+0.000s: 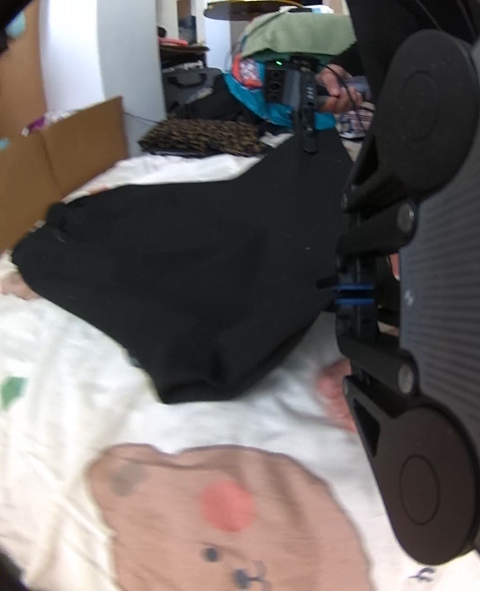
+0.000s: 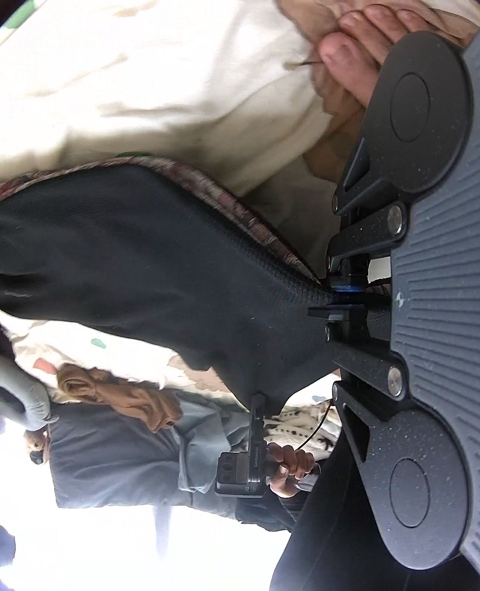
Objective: Fold clothes
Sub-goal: 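Lift the folded black pants with both grippers, holding them hanging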
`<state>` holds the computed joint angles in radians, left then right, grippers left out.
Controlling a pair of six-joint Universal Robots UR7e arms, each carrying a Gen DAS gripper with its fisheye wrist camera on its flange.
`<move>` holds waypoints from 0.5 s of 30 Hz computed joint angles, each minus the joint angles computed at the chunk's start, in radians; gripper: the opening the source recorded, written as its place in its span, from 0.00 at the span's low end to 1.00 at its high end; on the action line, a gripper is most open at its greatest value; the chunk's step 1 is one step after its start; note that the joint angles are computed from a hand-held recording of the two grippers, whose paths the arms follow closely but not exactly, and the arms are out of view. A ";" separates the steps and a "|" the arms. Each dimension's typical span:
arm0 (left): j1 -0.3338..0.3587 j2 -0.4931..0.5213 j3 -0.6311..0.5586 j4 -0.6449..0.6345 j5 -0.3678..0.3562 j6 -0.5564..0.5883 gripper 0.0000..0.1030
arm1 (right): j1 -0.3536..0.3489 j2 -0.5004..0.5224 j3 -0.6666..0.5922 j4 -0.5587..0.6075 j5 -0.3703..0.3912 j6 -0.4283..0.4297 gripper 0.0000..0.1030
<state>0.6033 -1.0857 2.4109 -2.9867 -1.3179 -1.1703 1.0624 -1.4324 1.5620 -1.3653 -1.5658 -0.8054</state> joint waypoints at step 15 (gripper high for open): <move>0.066 0.005 -0.175 0.088 0.151 0.281 0.04 | 0.066 0.023 -0.015 -0.191 0.154 0.003 0.04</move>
<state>0.6694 -1.0806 2.2355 -2.8989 -1.1670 -0.8896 1.1288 -1.4092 1.5468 -1.5562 -1.4121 -0.8026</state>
